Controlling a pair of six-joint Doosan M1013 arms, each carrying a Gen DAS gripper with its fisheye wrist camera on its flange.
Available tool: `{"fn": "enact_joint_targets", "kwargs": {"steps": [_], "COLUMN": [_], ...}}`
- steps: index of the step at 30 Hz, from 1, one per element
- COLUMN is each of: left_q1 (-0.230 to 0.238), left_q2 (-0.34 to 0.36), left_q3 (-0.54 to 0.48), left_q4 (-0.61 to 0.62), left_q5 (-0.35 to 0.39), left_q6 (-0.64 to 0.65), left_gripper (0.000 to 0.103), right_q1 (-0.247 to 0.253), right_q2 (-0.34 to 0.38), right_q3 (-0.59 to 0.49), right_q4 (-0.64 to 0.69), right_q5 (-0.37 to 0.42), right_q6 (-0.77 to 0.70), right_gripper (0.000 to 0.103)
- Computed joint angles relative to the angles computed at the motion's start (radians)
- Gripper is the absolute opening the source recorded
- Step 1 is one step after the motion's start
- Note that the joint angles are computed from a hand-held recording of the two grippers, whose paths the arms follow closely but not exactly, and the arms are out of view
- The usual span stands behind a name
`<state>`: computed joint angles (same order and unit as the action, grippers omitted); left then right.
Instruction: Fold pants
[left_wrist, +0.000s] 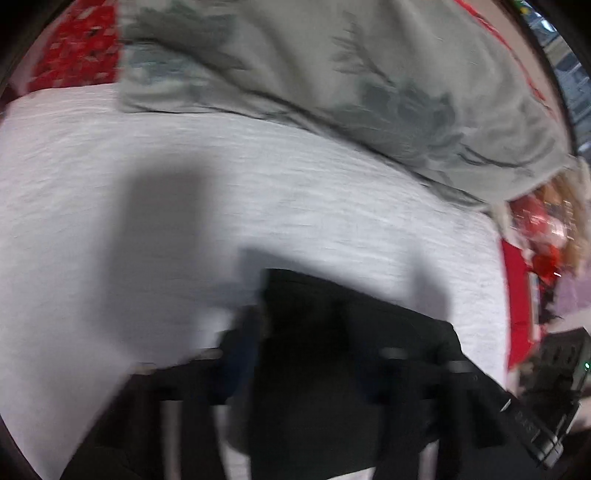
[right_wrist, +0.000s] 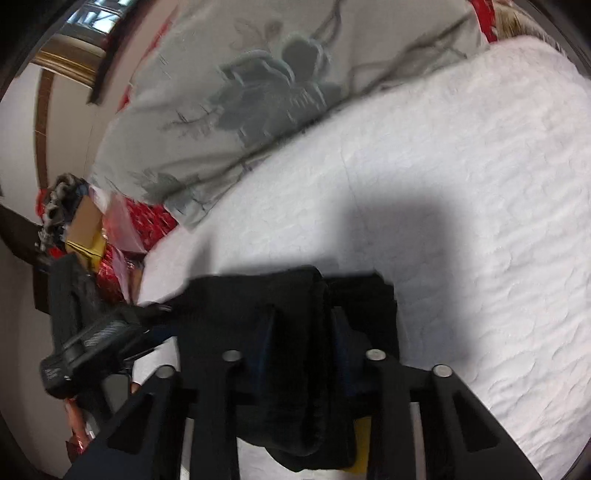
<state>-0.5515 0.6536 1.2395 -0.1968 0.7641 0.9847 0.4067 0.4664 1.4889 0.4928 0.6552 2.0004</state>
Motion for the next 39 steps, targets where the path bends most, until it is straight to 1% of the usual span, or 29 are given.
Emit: {"fn": "enact_joint_targets", "kwargs": {"steps": [2,4,5,8,10,11,12,14,15,16,17,19,20,21,22,23,24,25,26,27,28,29,31,33,34,36,37,38,39], "left_q1": [-0.012,-0.027,-0.032,-0.028,-0.02,-0.017,-0.015,-0.017,-0.018,-0.02,-0.022,-0.034,-0.041,-0.047,-0.049,-0.049,-0.048,-0.053,-0.062,-0.071,-0.08,-0.084,-0.089,-0.084,-0.079,-0.07,-0.065,-0.062,-0.061], "left_q2": [0.022,0.044,0.052,0.047,0.02,-0.001,-0.022,-0.067,-0.085,-0.098,-0.107,-0.112,-0.108,-0.102,-0.1,-0.103,-0.108,-0.112,-0.109,-0.101,-0.09,-0.083,-0.087,-0.097,-0.104,-0.13,-0.138,-0.149,-0.151], "left_q3": [-0.035,-0.069,-0.08,-0.076,-0.044,-0.018,0.012,0.083,0.113,0.14,0.16,0.183,0.183,0.179,0.178,0.179,0.185,0.187,0.179,0.17,0.158,0.153,0.159,0.157,0.158,0.171,0.173,0.18,0.173], "left_q4": [0.07,0.137,0.161,0.155,0.124,0.117,0.118,0.14,0.14,0.121,0.112,0.115,0.128,0.127,0.107,0.074,0.032,0.03,0.072,0.105,0.134,0.145,0.165,0.161,0.154,0.17,0.178,0.203,0.249], "left_q5": [0.027,0.066,0.077,0.074,0.044,0.016,-0.011,-0.07,-0.085,-0.097,-0.098,-0.09,-0.069,-0.05,-0.045,-0.049,-0.065,-0.078,-0.068,-0.053,-0.026,-0.007,-0.012,-0.003,-0.005,-0.04,-0.054,-0.068,-0.076], "left_q6": [-0.014,-0.028,-0.034,-0.013,-0.001,-0.002,-0.003,-0.024,-0.024,-0.005,0.004,0.018,0.017,0.025,0.042,0.066,0.097,0.108,0.097,0.104,0.106,0.107,0.108,0.127,0.135,0.131,0.128,0.107,0.062], "left_gripper": [0.038,0.039,0.042,0.049,0.055,0.063,0.076,0.085,0.085,0.085,0.085,0.085,0.083,0.078,0.071,0.059,0.055,0.055,0.055,0.055,0.055,0.055,0.055,0.055,0.055,0.056,0.058,0.065,0.07], "right_q1": [-0.007,-0.016,-0.018,-0.02,-0.023,-0.024,-0.026,-0.027,-0.025,-0.021,-0.017,-0.014,-0.01,-0.006,-0.001,-0.001,-0.006,-0.011,-0.016,-0.016,-0.016,-0.019,-0.017,-0.021,-0.026,-0.031,-0.033,-0.037,-0.038], "right_q2": [-0.014,-0.004,-0.003,-0.009,-0.01,-0.013,-0.018,-0.033,-0.041,-0.049,-0.056,-0.06,-0.059,-0.057,-0.053,-0.053,-0.06,-0.071,-0.089,-0.1,-0.102,-0.096,-0.093,-0.096,-0.097,-0.1,-0.101,-0.104,-0.104], "right_q3": [0.021,0.027,0.036,0.068,0.059,0.057,0.058,0.073,0.081,0.09,0.099,0.115,0.116,0.115,0.105,0.101,0.109,0.124,0.144,0.155,0.16,0.162,0.174,0.175,0.172,0.171,0.17,0.172,0.171], "right_q4": [-0.011,-0.001,0.007,0.056,0.078,0.096,0.119,0.173,0.185,0.18,0.17,0.211,0.206,0.186,0.149,0.136,0.161,0.198,0.207,0.168,0.142,0.126,0.123,0.148,0.169,0.197,0.207,0.227,0.225], "right_q5": [-0.043,-0.026,-0.031,-0.074,-0.056,-0.051,-0.042,-0.041,-0.045,-0.048,-0.046,-0.041,-0.037,-0.036,-0.017,-0.005,-0.012,-0.031,-0.059,-0.077,-0.076,-0.048,-0.046,-0.05,-0.044,-0.054,-0.069,-0.094,-0.119], "right_q6": [0.018,0.024,0.024,0.003,-0.034,-0.056,-0.083,-0.137,-0.154,-0.151,-0.143,-0.175,-0.173,-0.162,-0.147,-0.137,-0.141,-0.159,-0.155,-0.124,-0.103,-0.079,-0.068,-0.078,-0.089,-0.107,-0.109,-0.116,-0.101], "right_gripper": [0.018,0.018,0.017,0.018,0.022,0.027,0.028,0.034,0.036,0.042,0.045,0.045,0.045,0.044,0.036,0.025,0.023,0.018,0.018,0.018,0.018,0.018,0.019,0.025,0.031,0.033,0.036,0.043,0.047]}}
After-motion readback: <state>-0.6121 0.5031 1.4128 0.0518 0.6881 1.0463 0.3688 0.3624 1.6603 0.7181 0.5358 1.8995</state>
